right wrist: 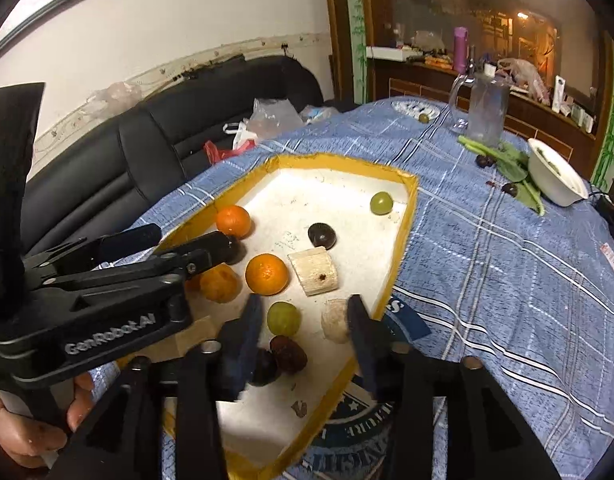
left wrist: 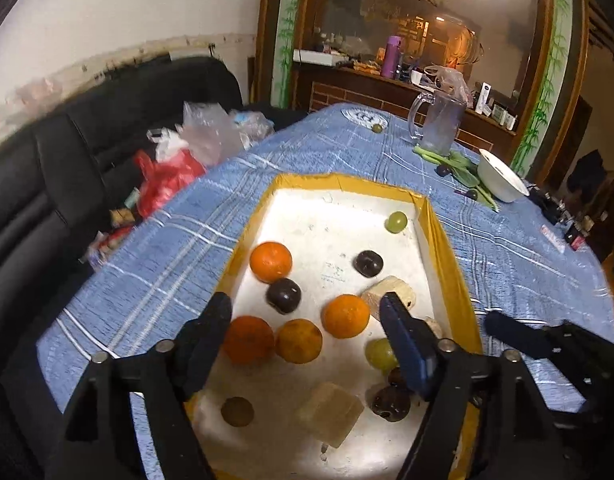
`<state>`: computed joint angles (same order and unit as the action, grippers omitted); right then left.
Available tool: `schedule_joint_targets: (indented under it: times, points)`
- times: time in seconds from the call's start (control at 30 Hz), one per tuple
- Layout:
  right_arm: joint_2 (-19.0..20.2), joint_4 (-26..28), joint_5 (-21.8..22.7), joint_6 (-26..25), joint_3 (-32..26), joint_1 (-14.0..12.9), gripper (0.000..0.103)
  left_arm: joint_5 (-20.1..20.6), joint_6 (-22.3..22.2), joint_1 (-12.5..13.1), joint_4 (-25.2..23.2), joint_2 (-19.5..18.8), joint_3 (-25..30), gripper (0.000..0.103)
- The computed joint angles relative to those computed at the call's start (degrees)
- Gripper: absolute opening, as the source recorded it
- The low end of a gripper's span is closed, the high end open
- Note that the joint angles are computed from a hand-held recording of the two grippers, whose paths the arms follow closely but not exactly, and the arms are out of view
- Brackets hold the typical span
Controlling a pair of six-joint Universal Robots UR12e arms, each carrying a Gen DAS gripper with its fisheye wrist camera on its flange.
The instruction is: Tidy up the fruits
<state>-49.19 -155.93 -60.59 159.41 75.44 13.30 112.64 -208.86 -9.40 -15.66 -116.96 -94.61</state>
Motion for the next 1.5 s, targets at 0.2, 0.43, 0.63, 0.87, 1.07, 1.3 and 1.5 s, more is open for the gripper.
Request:
schedule_joint_targets:
  times: [0.2,0.43,0.63,0.87,1.07,1.3,1.5]
  points:
    - [-1.6,-5.2,0.1,2.5,3.4,-1.0,0.065,7.4,2.1,-2.1,-1.1,-0.6,1.2,0.084]
    - [-2.3,-7.2,-0.7,6.5,5.5,-2.3,0.068,6.6,3.4,-2.8,-1.4,-0.8,1.5,0.084]
    - [-2.8,-8.4,-1.5,9.0,6.7,-3.1,0.069,6.1,3.7,-3.5,-1.5,-1.1,2.0,0.085]
    - [-3.2,-10.0,-2.5,10.1,8.1,-3.4,0.071,5.5,3.7,-3.9,-1.7,-1.2,2.2,0.085]
    - [-3.4,-10.1,-2.8,10.2,8.5,-3.3,0.072,5.5,3.5,-4.0,-1.3,-1.1,2.1,0.085]
    - [-3.6,-10.3,-2.7,10.1,9.0,-3.3,0.072,7.6,2.9,-4.5,0.3,-1.1,1.7,0.085]
    - [-3.9,-11.4,-3.1,10.2,9.6,-3.0,0.075,14.6,1.1,-5.8,6.3,-1.2,0.4,0.096]
